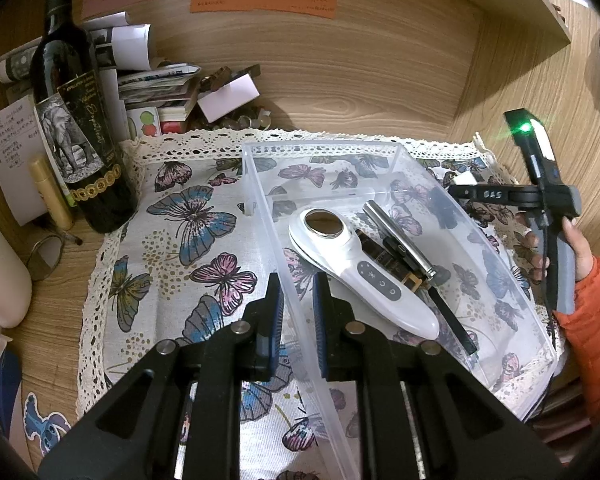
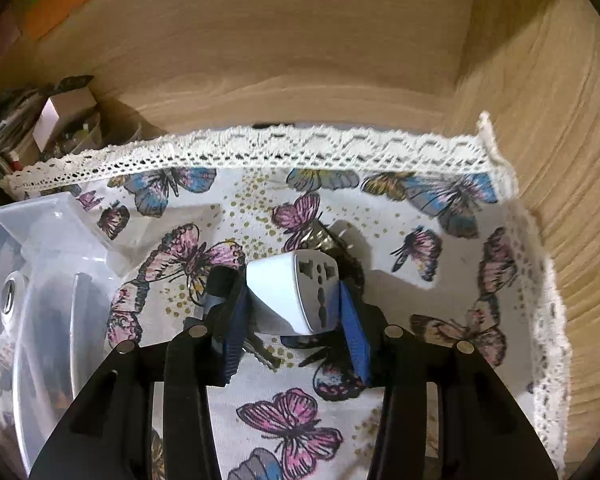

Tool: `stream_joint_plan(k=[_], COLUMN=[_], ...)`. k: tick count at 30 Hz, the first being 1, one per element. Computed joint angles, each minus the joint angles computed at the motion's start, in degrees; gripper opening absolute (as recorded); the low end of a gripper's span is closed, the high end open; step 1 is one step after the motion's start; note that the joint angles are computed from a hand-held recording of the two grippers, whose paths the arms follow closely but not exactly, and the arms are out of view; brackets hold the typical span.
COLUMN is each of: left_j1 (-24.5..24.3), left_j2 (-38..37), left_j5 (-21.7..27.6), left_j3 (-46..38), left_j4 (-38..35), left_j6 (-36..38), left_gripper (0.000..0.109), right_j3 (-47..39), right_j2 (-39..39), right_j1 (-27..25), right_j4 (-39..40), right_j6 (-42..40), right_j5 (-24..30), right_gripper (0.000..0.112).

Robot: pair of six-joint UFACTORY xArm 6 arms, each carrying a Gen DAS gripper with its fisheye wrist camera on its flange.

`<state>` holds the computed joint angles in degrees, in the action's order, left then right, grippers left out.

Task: Organize rigid objects
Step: 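Carry the white plug adapter into the tray and open the right gripper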

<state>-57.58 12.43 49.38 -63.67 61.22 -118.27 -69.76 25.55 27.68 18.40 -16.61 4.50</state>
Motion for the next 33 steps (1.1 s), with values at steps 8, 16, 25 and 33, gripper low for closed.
stream_joint_plan(k=[8, 16, 25, 33], left_j1=[0.0, 0.0, 0.0, -0.1], left_j2=[0.1, 0.0, 0.1, 0.1], left_j5=[0.1, 0.1, 0.2, 0.4], left_j3=[-0.1, 0.0, -0.1, -0.1], left_j4=[0.0, 0.1, 0.0, 0.2], left_j6=[0.1, 0.1, 0.1, 0.1], left_gripper=[0.013, 0.013, 0.013, 0.013], right_j3=[6.0, 5.1, 6.7, 9.2], right_j2=[-8.2, -14.2, -16.0, -12.4], right_j1=[4.7, 11.8, 16.5, 16.6], right_j4=[22.9, 56.6, 59.4, 30.8], right_j6=[-22.6, -57.5, -64.9, -39.5], right_j5=[-5.7, -6.3, -3.7, -1.0], right_gripper=[0.04, 0.04, 0.04, 0.04])
